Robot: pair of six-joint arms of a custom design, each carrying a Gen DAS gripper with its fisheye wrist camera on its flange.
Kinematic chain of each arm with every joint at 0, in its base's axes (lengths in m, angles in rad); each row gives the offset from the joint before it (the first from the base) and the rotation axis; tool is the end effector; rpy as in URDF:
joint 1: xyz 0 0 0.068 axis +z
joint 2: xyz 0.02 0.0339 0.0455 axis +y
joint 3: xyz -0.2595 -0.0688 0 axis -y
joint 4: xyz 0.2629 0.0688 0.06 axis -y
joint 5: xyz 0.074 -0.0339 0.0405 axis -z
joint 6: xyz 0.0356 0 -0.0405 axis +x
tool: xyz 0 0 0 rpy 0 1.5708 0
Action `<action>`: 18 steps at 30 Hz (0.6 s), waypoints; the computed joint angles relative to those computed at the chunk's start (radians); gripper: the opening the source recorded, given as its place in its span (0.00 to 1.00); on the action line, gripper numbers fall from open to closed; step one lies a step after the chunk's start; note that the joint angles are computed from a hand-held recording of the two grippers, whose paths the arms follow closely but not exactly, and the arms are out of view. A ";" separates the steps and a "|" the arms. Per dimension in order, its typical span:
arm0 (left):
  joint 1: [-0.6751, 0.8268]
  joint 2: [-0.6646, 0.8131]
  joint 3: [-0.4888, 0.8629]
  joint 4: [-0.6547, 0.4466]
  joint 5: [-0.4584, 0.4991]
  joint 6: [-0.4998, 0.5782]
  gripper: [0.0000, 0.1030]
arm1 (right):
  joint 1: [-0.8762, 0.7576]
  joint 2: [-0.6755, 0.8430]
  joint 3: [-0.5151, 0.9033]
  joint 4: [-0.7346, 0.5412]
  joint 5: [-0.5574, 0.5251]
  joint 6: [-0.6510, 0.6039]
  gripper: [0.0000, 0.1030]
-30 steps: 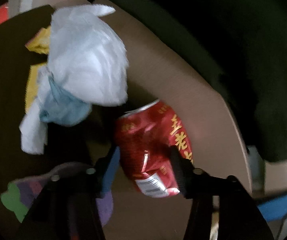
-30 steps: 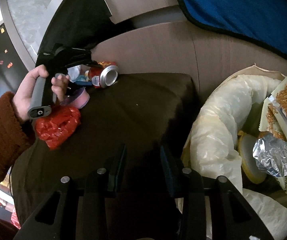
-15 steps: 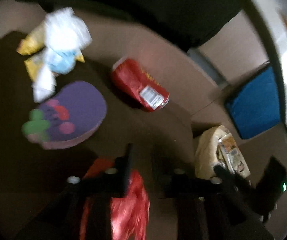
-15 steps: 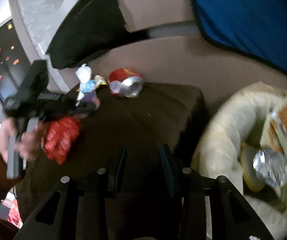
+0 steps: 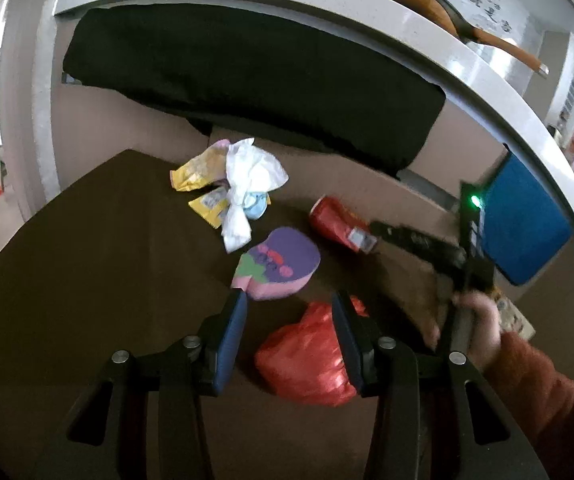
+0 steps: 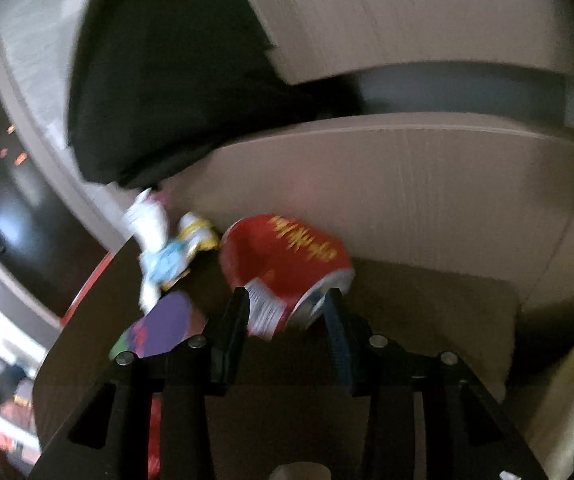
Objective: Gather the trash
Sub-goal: 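Grasp the red can with the right tool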
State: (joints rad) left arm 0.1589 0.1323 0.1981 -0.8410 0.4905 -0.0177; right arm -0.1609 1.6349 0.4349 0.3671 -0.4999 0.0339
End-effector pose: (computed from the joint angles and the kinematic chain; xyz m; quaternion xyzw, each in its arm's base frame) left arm 0.0979 -0.0013 0.1511 0.0148 0.8991 -0.1968 0.3906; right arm 0.2580 -0.0246 0.0713 -0.0009 0.9081 0.2081 0.3634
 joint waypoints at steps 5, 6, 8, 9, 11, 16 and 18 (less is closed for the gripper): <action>0.192 0.049 -0.027 -0.012 0.133 0.147 0.44 | 0.048 0.111 0.114 -0.018 0.058 0.005 0.39; 0.234 0.096 -0.033 0.012 0.157 0.167 0.44 | 0.051 0.124 0.128 -0.022 0.056 0.004 0.41; 0.297 0.163 -0.039 0.041 0.197 0.193 0.44 | 0.048 0.136 0.155 -0.093 -0.004 -0.009 0.43; 0.342 0.198 -0.038 0.046 0.231 0.227 0.44 | 0.048 0.126 0.165 -0.160 -0.063 -0.031 0.43; 0.374 0.222 -0.037 0.050 0.250 0.249 0.44 | 0.053 0.063 0.133 -0.264 -0.183 -0.113 0.42; 0.398 0.284 -0.059 0.114 0.277 0.238 0.44 | 0.116 -0.255 -0.031 -0.308 -0.111 -0.206 0.43; 0.381 0.296 -0.070 0.135 0.281 0.215 0.44 | 0.105 -0.251 -0.015 -0.297 -0.115 -0.191 0.46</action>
State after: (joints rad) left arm 0.5398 0.4282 0.1277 -0.7056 0.7712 0.1972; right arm -0.0560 1.3842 0.4197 0.0706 -0.6152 -0.1574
